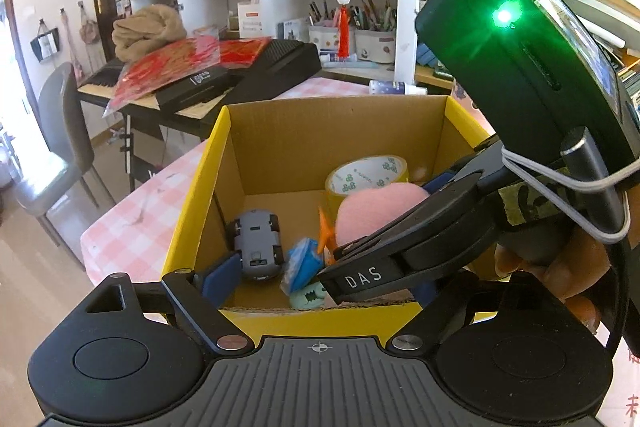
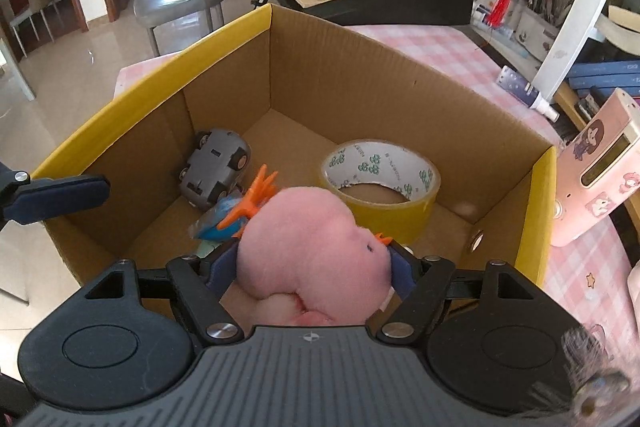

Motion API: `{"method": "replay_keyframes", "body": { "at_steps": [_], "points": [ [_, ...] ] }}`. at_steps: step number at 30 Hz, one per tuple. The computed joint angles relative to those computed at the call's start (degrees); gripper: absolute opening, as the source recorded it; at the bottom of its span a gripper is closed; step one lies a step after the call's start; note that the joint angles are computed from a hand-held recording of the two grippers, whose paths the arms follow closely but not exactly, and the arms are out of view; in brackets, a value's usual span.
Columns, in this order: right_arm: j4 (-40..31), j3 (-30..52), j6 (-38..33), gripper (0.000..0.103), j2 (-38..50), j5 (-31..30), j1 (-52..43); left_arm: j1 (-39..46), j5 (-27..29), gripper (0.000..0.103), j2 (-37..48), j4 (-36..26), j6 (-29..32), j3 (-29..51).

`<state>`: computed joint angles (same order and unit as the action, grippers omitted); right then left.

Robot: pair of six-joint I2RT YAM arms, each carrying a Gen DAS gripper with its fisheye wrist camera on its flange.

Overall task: Organize objects
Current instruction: 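Lift both grippers out of the box and pull back from it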

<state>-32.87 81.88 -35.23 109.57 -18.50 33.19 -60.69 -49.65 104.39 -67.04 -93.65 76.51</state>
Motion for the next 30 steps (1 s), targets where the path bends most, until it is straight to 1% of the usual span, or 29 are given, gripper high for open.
{"method": "replay_keyframes", "body": {
  "at_steps": [3,8,12,18,24,27,30],
  "points": [
    [1.42,-1.52,0.74,0.078,-1.09,-0.51,-0.46,-0.31,-0.22,0.092,-0.15,-0.11,-0.51,-0.27],
    [5.11,-5.98,4.17,0.079,-5.11,-2.03,-2.12,-0.89,-0.7,0.093,-0.55,-0.63,-1.12,-0.44],
    [8.29,-10.14,8.38,0.079,-9.64,-3.01,-3.82,-1.67,-1.01,0.093,-1.44,-0.37,-0.97,-0.91],
    [13.27,-17.74,15.82,0.079,-18.73,-2.19,-6.67,-3.47,-2.49,0.094,-3.12,0.68,1.02,-1.47],
    [18.14,-28.03,21.89,0.079,-30.27,1.31,-9.06,-6.82,-4.49,0.095,-4.87,1.56,2.04,-2.78],
    [20.32,-33.29,24.82,0.081,-35.91,3.76,-9.71,-9.01,-5.25,0.096,-6.01,1.11,0.88,-3.82],
    [22.22,-38.71,26.27,0.082,-41.8,7.22,-9.48,-11.19,-5.83,0.097,-7.08,0.05,-1.53,-5.07]
  ]
}}
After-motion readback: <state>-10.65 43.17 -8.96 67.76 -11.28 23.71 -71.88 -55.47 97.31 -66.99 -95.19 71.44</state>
